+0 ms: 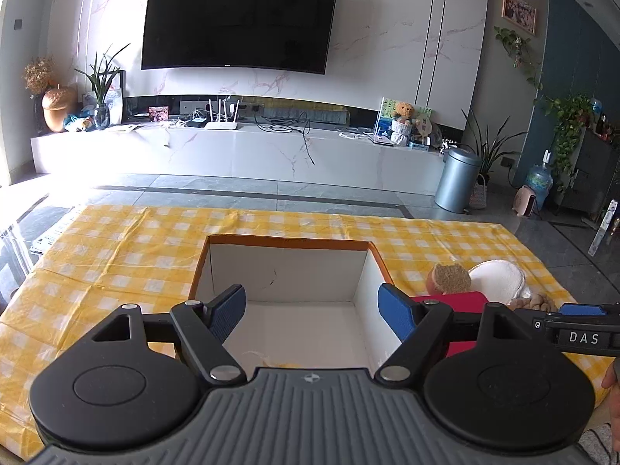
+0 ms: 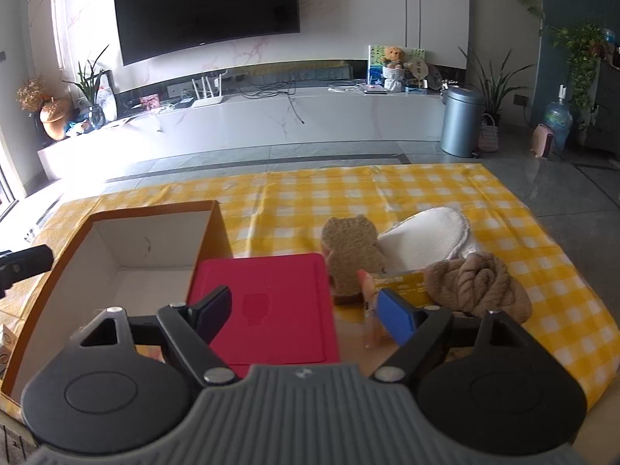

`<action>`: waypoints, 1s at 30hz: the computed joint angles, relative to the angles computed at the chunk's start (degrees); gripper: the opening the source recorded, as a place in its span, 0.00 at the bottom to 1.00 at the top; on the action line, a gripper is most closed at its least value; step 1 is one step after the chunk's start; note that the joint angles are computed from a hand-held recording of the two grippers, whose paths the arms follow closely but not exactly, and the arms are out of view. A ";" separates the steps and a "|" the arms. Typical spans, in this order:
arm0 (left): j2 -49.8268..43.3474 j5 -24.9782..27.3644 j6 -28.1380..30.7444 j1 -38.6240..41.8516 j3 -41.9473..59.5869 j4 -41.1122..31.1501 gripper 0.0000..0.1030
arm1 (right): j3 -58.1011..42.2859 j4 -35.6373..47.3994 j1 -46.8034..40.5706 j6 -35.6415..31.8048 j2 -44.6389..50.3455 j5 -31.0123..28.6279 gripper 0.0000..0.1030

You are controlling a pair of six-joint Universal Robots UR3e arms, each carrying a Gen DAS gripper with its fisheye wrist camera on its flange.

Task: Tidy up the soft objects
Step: 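Move both tools back toward the brown fluffy towel on the table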

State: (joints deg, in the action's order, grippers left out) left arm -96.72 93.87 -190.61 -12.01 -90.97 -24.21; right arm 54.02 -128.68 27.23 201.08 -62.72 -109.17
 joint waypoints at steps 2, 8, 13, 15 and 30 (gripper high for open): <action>0.30 -1.03 -0.28 0.31 -0.41 0.38 0.89 | 3.94 -2.33 -0.96 -1.07 -2.20 -2.04 0.83; 0.04 -1.42 1.11 -1.09 -0.06 0.63 0.89 | 12.87 -4.02 -4.83 0.70 -7.71 -8.03 0.88; -2.37 0.38 2.61 -4.52 2.55 -0.37 0.89 | 18.59 -3.59 -9.13 4.79 -10.84 -8.26 0.91; -3.68 0.76 2.96 -5.75 3.98 -1.04 0.89 | 19.88 -3.44 -10.20 5.71 -11.11 -8.12 0.91; -20.90 -0.09 7.13 -12.90 30.95 -19.87 0.89 | 14.73 4.09 -15.44 1.31 -2.90 1.98 0.92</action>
